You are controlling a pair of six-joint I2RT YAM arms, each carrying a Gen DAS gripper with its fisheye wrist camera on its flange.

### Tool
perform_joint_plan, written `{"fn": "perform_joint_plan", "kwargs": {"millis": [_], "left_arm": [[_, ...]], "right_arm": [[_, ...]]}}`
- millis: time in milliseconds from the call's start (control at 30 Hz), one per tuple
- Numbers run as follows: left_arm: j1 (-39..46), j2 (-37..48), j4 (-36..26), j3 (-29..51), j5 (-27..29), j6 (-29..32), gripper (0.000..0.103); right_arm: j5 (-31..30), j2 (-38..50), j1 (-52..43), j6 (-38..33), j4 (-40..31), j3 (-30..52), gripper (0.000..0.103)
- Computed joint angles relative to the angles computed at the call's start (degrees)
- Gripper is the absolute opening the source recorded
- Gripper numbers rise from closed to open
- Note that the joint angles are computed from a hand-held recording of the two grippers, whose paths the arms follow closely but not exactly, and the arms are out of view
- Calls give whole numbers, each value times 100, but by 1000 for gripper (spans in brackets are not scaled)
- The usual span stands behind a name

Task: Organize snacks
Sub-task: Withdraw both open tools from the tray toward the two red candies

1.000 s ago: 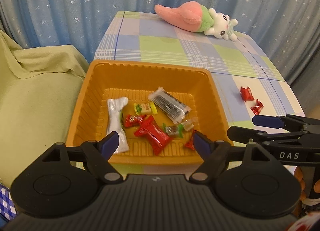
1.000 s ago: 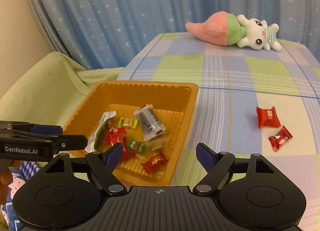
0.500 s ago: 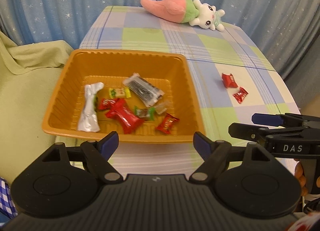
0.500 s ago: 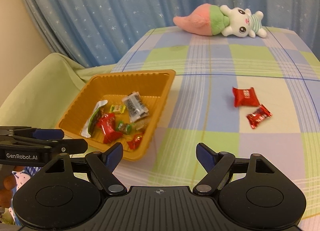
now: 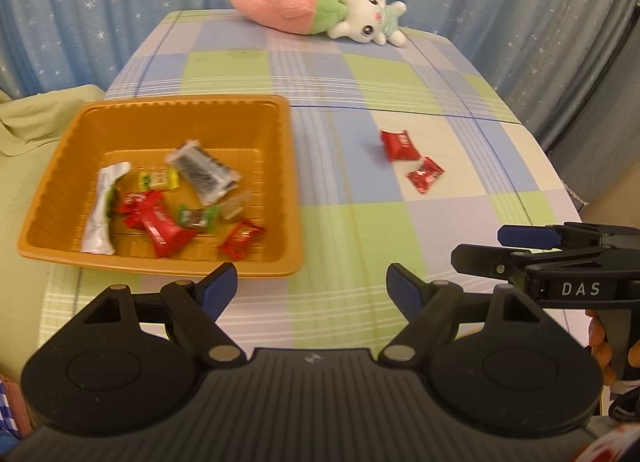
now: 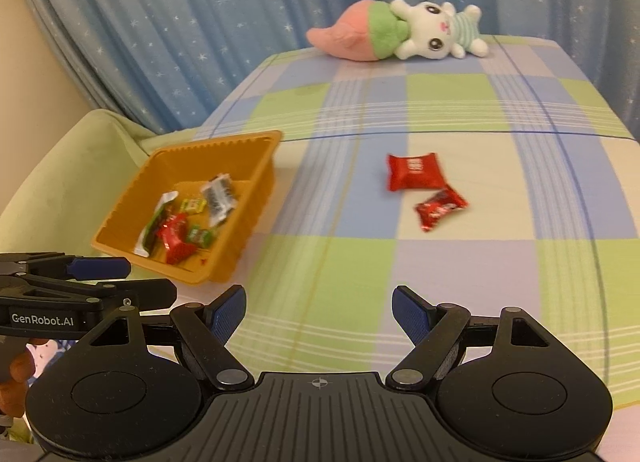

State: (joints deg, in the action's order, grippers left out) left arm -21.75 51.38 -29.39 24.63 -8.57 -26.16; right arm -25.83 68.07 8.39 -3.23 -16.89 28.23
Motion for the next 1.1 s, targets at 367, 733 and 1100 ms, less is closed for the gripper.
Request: {"fn": "perform_joint_plan", "kwargs": {"millis": [367, 733, 1100], "left_arm": [[-1389, 1624, 854, 504, -739, -1155, 80], [-1653, 3044, 1458, 1139, -960, -1396, 80], [-1295, 4114, 1811, 1796, -851, -859, 80]], "right_arm": [[-585, 607, -1797, -1686, -618, 383, 80], [-723, 1750, -2570, -2583, -384, 861, 80], [-687, 2685, -2349, -2095, 51, 1397, 80]]}}
